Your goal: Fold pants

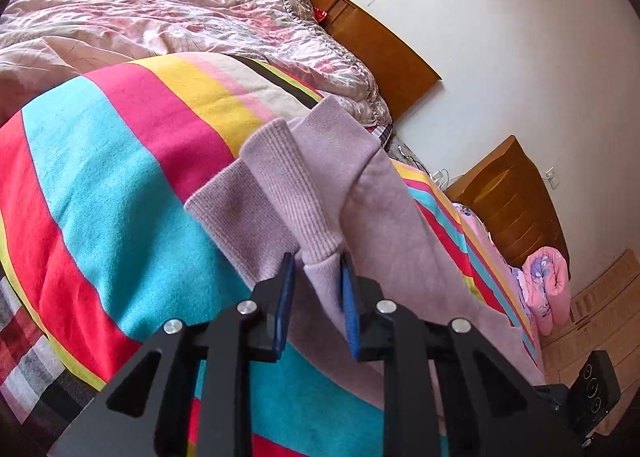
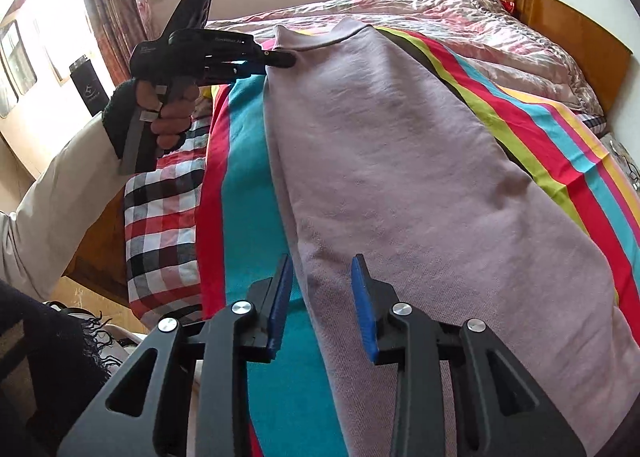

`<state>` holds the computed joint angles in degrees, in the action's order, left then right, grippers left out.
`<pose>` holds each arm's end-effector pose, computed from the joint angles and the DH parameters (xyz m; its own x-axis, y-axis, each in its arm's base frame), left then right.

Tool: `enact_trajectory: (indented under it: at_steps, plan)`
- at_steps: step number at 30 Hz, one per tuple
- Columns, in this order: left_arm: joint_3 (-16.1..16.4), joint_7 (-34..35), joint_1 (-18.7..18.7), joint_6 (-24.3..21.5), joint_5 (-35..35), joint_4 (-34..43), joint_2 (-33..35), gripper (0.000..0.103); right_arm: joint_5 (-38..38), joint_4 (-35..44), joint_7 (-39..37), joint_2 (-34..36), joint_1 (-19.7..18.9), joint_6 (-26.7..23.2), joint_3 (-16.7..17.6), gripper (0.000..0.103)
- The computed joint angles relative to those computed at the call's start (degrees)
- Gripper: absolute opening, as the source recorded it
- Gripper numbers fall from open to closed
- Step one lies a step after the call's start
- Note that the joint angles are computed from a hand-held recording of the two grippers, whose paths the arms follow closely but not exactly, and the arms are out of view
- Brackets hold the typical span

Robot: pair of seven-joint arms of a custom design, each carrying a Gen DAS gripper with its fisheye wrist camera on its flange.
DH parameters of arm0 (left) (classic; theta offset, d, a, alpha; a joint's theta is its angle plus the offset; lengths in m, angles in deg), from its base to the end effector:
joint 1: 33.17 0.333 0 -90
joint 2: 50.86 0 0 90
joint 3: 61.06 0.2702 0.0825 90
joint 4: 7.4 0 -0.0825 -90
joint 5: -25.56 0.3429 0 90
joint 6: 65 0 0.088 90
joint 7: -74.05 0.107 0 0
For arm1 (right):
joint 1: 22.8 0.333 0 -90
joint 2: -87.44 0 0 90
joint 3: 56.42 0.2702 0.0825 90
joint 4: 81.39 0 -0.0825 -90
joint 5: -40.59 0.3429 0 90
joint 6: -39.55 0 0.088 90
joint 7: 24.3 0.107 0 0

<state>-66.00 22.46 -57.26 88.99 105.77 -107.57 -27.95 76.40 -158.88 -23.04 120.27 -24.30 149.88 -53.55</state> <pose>0.5377 -0.3286 0.3647 0.4246 -0.6846 0.5924 -0.3752 -0.7286 -0.5730 0.6579 0.0500 0.3805 0.9759 -0.2035 -0.0789 -0.2117 -0.7946 -0.5690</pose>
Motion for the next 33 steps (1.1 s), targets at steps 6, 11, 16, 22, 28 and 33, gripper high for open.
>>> enact_trajectory:
  at_steps: [6, 11, 16, 22, 28, 33]
  plan:
    - [0.3, -0.3, 0.3, 1.3, 0.2, 0.5, 0.9, 0.020, -2.0, -2.4, -1.7, -0.5, 1.8, 4.2, -0.2, 0.025]
    - [0.5, 0.1, 0.0, 0.8, 0.0, 1.0, 1.2, 0.008, 0.0, -5.5, -4.9, -2.0, 1.3, 7.9, 0.4, 0.005]
    - [-0.5, 5.5, -2.1, -6.2, -2.8, 1.8, -0.4, 0.006, 2.1, -6.0, -8.0, -3.8, 0.1, 6.3, 0.8, 0.004]
    - [0.4, -0.5, -1.0, -1.1, -0.5, -0.1, 1.2, 0.007, 0.6, -4.9, -6.6, -1.5, 1.3, 6.5, 0.0, 0.004]
    - [-1.1, 5.0, -0.4, -3.1, -4.9, -0.4, 0.5, 0.009, 0.6, -4.2, -6.1, -1.2, 0.8, 5.2, 0.2, 0.004]
    - [-2.7, 12.8, -0.8, -8.7, -15.2, 1.5, 0.6, 0.017, -0.7, 0.9, -2.7, 1.6, 0.5, 0.5, -0.1, 0.014]
